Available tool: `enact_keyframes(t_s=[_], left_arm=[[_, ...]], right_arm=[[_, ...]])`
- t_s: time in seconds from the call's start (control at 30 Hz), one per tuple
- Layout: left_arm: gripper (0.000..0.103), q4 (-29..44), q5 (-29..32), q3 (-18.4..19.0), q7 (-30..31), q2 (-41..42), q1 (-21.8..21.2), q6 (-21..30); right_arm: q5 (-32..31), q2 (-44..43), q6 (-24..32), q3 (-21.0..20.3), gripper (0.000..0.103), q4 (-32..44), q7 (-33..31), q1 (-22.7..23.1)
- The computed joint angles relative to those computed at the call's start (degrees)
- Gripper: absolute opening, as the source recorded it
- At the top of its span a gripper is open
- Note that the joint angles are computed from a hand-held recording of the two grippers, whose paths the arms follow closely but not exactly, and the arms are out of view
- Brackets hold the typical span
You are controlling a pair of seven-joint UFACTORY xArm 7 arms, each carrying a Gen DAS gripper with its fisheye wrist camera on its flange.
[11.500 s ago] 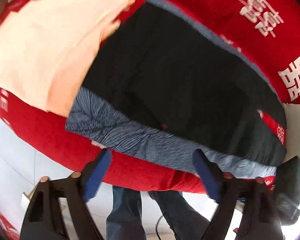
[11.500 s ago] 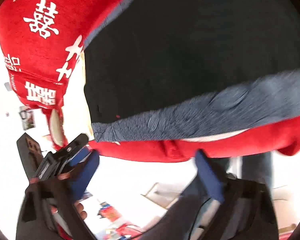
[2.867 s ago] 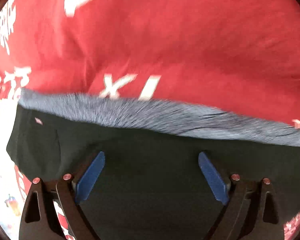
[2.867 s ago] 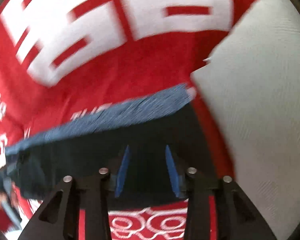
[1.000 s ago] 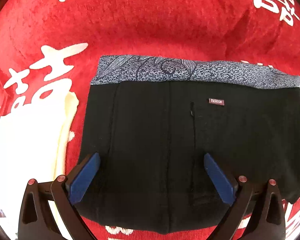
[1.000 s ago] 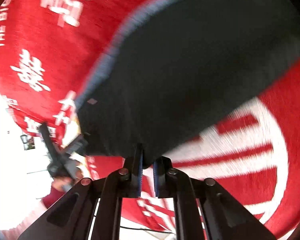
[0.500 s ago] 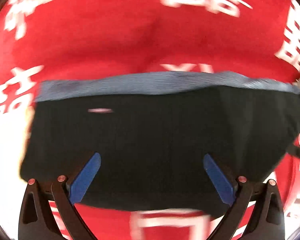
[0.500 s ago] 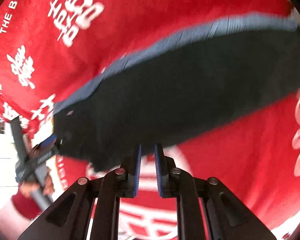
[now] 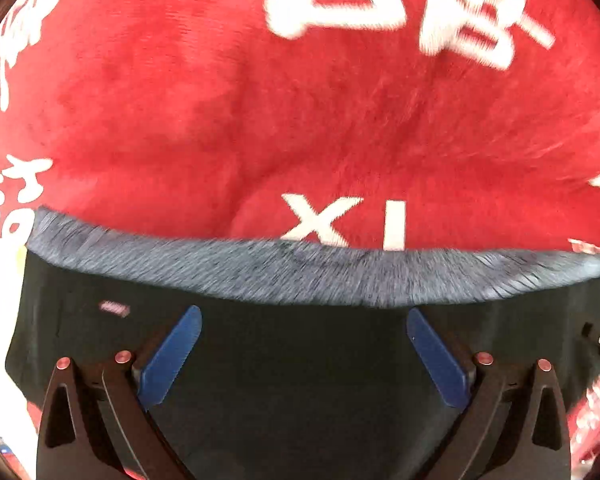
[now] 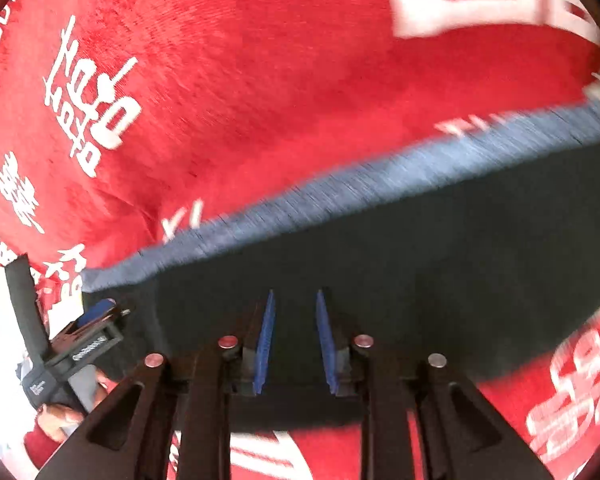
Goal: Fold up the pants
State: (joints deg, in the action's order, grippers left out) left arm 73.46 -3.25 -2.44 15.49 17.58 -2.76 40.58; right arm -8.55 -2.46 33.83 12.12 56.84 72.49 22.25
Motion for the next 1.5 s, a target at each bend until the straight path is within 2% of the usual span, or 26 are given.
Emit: enact_keyframes(t_s=[0.03,0.07,0.1,0.17,0.2,0.27,0.37,0.4,0.43,0.5,0.57,0.63,0.7,0.73,0.83,0.87,0.97,1.13,1.2,1.27,1.3,1.37,1.5], left_arm=[[0.103,-0.2,2.7,1.9,-2.7,1.0,-2.7,0.0],[0.103,-0.3,3.1,1.9,-3.5,1.6,-3.0,0.0],[0.103,-1.7,1.0,0.1,-3.9,1.1,-0.8,-2.4],[0.103,-1.8,-2.5,-0.9,-1.6,1.4,0.8,-2.3],[0.103,-1.7,-4.0,-1.2,-0.5,1.5,1.6,-2.1],[0.103,-1.7,-4.4,-1.1,-0.2,1.7,1.6,-2.2],[0.103,-3.3,-1.7,-0.3,-0.5,0.2,0.5,-4.0],[0.103,-4.7,-0.8,-0.3,-2.3,-1.1,-0.7,-4.4],[0.103,-4.0,-0.7,-0.3,-2.8,-0.5,-0.8,-4.3],[0.103,-3.9,-1.4,-0.4,-3.3,-0.5,-0.5,-3.6],[0.103,-5.6,-1.9,-0.5,-4.0,-2.0,-0.6,-3.4],[0.103,-5.3,-0.5,-0.1,-5.0,-2.5,-1.0,-2.2],[0.103,-3.8,2.9,0.5,-7.1,-3.1,-2.2,0.3],[0.103,-3.2,3.0,0.1,-6.9,-3.4,-2.3,1.4],[0.103,-5.0,-0.9,-1.7,-2.0,-7.5,-1.9,2.9],[0.103,-6.2,-2.3,-2.1,-0.1,-9.3,-2.0,3.5],[0.103,-10.8,-4.1,-2.9,3.2,-14.2,-3.6,4.8],[0.103,-17.4,-2.0,-3.2,0.2,-16.8,-6.4,4.4],[0.103,-21.2,-3.4,-3.0,0.9,-18.8,-6.8,-0.8],[0.103,-22.3,-4.3,-2.7,1.9,-19.3,-7.0,-2.3],[0.103,-22.3,-4.5,-2.6,2.3,-19.3,-7.1,-2.1],[0.103,-22.1,-4.6,-2.4,2.6,-19.6,-7.1,-0.9],[0.103,-20.8,-3.3,-2.4,1.8,-19.1,-7.2,0.6]], right_arm=[[-1.2,1.9,0.6,-0.2,0.036,1.5,-1.0,-0.3],[-2.1,3.7,1.3,-0.5,0.036,2.6,-2.0,-0.4],[-2.0,4.6,1.0,-1.1,0.036,2.6,-3.6,-0.6],[-3.3,3.7,-0.2,-2.3,0.031,1.0,-4.2,-1.4],[-6.7,2.5,2.4,-3.0,0.031,0.4,-1.5,-1.9],[-9.4,0.0,5.9,-3.5,0.031,-1.6,2.2,-3.2],[-7.6,-5.7,6.7,-4.2,0.027,-7.2,4.3,-6.2],[-7.7,-7.2,9.6,-3.6,0.028,-7.1,4.9,-6.9],[-8.3,-8.5,12.6,-2.6,0.032,-6.8,6.0,-7.3],[-6.6,-12.7,12.9,-1.4,0.036,-8.9,6.5,-6.9],[-5.5,-15.0,14.6,0.8,0.056,-9.8,7.1,-6.2],[-4.2,-15.1,17.9,3.1,0.065,-10.2,7.0,-4.5],[-3.5,-14.6,17.2,4.0,0.065,-12.4,7.7,-2.6],[-6.5,-15.2,16.1,5.7,0.066,-13.3,9.6,-3.3],[-10.7,-13.2,15.1,7.2,0.074,-12.3,11.7,-2.9],[-11.0,-12.5,14.1,6.9,0.082,-12.0,11.9,-2.6],[-10.6,-10.9,13.0,5.3,0.09,-11.0,10.9,-2.2],[-9.6,-12.3,10.9,3.8,0.093,-13.4,8.3,-2.0],[-9.3,-12.2,11.3,3.6,0.094,-13.9,5.7,-1.9],[-8.9,-11.4,12.1,2.4,0.103,-13.3,2.4,-0.4],[-9.1,-9.0,14.6,3.8,0.103,-10.9,0.0,-1.4],[-11.4,-6.3,17.6,4.4,0.103,-8.4,0.5,-1.1],[-13.0,-3.4,18.8,3.6,0.103,-5.9,2.9,-0.2]])
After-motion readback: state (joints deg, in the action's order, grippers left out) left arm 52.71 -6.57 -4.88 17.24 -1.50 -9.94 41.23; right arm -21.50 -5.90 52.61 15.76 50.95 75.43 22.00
